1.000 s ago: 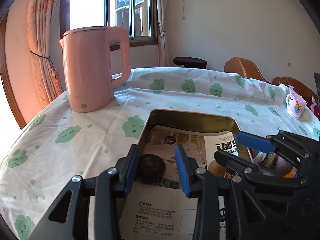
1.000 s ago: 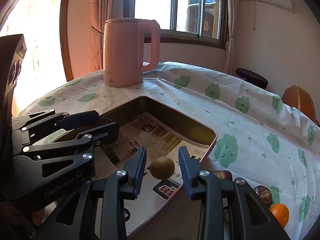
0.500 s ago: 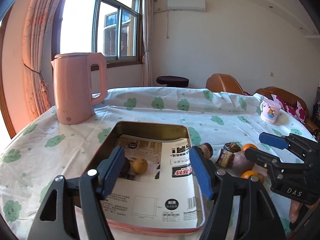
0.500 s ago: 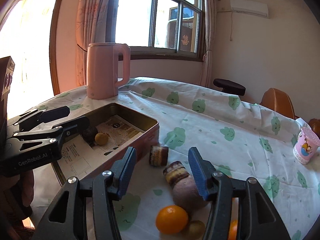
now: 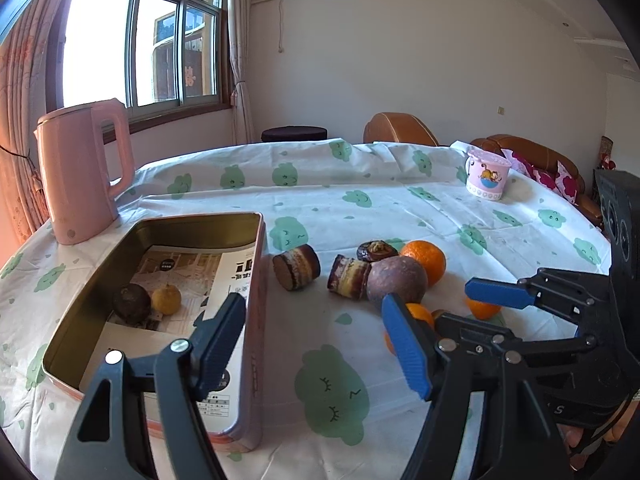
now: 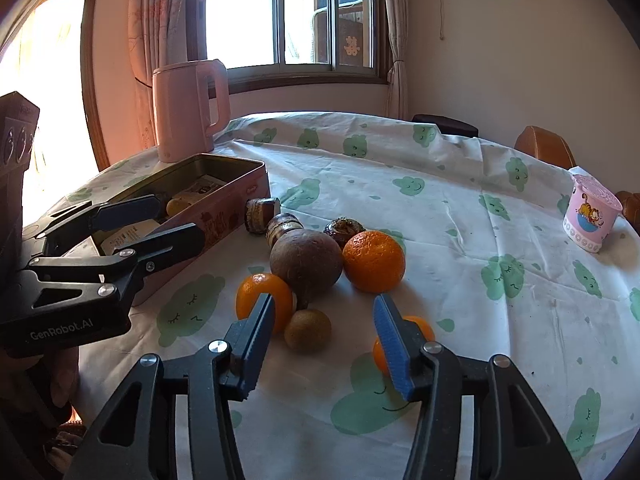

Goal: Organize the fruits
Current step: 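Grasp the large orange with the left tool while the right tool grasps another kiwi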

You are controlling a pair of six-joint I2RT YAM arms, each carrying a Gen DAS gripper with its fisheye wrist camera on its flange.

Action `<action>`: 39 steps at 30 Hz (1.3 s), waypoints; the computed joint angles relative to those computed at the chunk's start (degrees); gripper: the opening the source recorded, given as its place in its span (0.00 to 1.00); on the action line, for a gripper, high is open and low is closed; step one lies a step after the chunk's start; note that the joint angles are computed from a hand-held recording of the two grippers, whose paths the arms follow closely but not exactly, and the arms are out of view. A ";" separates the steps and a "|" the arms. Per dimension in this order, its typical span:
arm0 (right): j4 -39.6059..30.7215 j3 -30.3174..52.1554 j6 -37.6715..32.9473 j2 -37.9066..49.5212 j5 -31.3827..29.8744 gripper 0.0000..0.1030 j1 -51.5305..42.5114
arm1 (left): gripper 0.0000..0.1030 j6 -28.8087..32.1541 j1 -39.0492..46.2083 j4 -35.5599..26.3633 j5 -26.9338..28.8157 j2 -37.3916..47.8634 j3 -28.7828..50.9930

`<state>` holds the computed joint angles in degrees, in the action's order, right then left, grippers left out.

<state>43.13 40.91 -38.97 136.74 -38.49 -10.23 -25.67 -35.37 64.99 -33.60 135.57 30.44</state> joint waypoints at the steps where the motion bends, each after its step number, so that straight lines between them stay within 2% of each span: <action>1: -0.41 0.16 -0.43 0.13 0.46 0.43 0.25 | 0.71 0.12 -0.04 -0.23 0.10 0.12 0.25; 3: -1.08 0.32 -1.03 0.10 0.54 0.42 0.48 | 0.71 0.52 -0.10 -0.86 0.63 0.30 0.77; 10: -11.62 4.67 -4.14 0.06 2.13 0.41 1.97 | 0.71 2.44 0.02 -4.10 3.65 0.19 2.31; 13: -14.13 5.89 -4.67 0.34 3.64 0.34 2.84 | 0.71 2.54 0.20 -5.21 4.38 0.06 2.85; 15: -12.97 5.37 -4.56 0.36 4.41 0.29 3.15 | 0.71 2.62 0.09 -4.85 4.35 0.13 2.74; 19: -8.22 3.06 -3.72 0.03 2.56 0.29 1.99 | 0.71 2.45 0.26 -3.00 5.24 0.28 2.12; 27: 4.28 0.10 6.70 0.79 -1.55 0.29 -2.24 | 0.69 2.81 0.28 -6.74 6.53 0.21 4.37; 30: 9.11 -1.43 8.84 1.11 -1.37 0.29 -2.48 | 0.69 3.87 0.45 -8.87 9.18 0.24 5.91; 34: 10.39 -1.37 10.53 1.37 -1.97 0.29 -3.00 | 0.62 4.31 0.64 -12.51 11.61 0.03 8.15; 35: 10.55 -1.42 10.53 1.36 -1.86 0.29 -2.93 | 0.55 4.39 1.10 -12.98 13.55 0.16 8.58; 36: 10.94 -1.47 10.70 1.48 -1.63 0.29 -2.90 | 0.52 4.12 1.57 -14.24 15.06 0.33 9.27; 38: 9.94 -1.25 10.00 1.41 -1.76 0.29 -2.82 | 0.36 3.62 2.00 -15.22 16.15 0.46 9.76; 39: 10.14 -1.33 9.85 1.46 -1.62 0.29 -2.77 | 0.37 3.70 1.94 -15.04 16.43 0.64 9.79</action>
